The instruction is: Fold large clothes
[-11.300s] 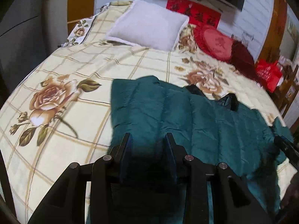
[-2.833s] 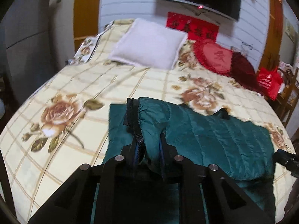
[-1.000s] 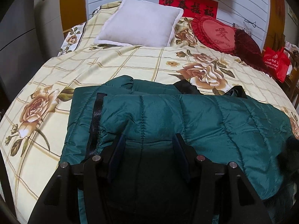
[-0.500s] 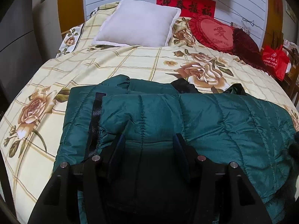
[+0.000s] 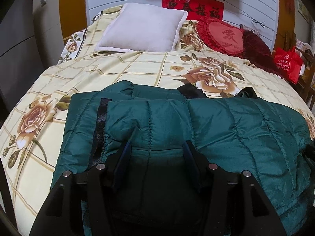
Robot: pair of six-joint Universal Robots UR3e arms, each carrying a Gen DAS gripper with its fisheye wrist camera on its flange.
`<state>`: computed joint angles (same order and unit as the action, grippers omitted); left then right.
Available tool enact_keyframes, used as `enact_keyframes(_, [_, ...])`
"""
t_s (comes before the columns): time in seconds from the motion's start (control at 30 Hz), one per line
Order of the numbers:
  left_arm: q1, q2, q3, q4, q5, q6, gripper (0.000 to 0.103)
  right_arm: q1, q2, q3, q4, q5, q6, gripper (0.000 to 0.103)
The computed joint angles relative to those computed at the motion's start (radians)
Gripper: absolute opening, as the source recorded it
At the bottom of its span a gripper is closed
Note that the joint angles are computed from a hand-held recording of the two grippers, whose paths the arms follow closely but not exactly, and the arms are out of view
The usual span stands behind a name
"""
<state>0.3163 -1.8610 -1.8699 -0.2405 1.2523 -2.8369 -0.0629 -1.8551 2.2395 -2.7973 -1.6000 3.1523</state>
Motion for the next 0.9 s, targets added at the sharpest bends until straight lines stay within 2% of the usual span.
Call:
enact_keyframes(0.1, [0.0,-0.001,-0.005,0.013,0.003,0.001,0.063,0.024,-0.107,0.07,0.007,0.022,-0.008,0.081])
enact_keyframes(0.2, [0.007,0.003,-0.018,0.025,-0.007,0.0,0.063,0.055,-0.063,0.093,-0.014,-0.012,-0.011,0.081])
enact_keyframes(0.27, [0.011,0.004,-0.027,0.037,-0.014,0.0,0.063,0.041,-0.021,0.135,-0.095,-0.001,-0.018,0.081])
enact_keyframes(0.37, [0.021,0.004,-0.034,0.044,-0.031,-0.001,0.064,0.027,-0.019,0.171,-0.142,0.013,-0.025,0.081])
enact_keyframes(0.53, [0.017,0.002,-0.034,0.051,-0.025,-0.005,0.065,-0.024,-0.044,0.187,-0.135,0.077,-0.053,0.084])
enact_keyframes(0.67, [0.018,0.002,-0.035,0.051,-0.032,-0.01,0.065,-0.006,-0.01,0.18,-0.164,0.044,-0.049,0.086])
enact_keyframes(0.8, [0.044,0.034,-0.034,-0.004,-0.062,-0.004,0.065,-0.013,-0.11,0.173,-0.057,0.04,-0.007,0.086])
enact_keyframes(0.9, [0.074,0.106,-0.07,-0.054,-0.068,0.003,0.065,-0.104,-0.291,0.18,0.133,0.139,-0.016,0.086])
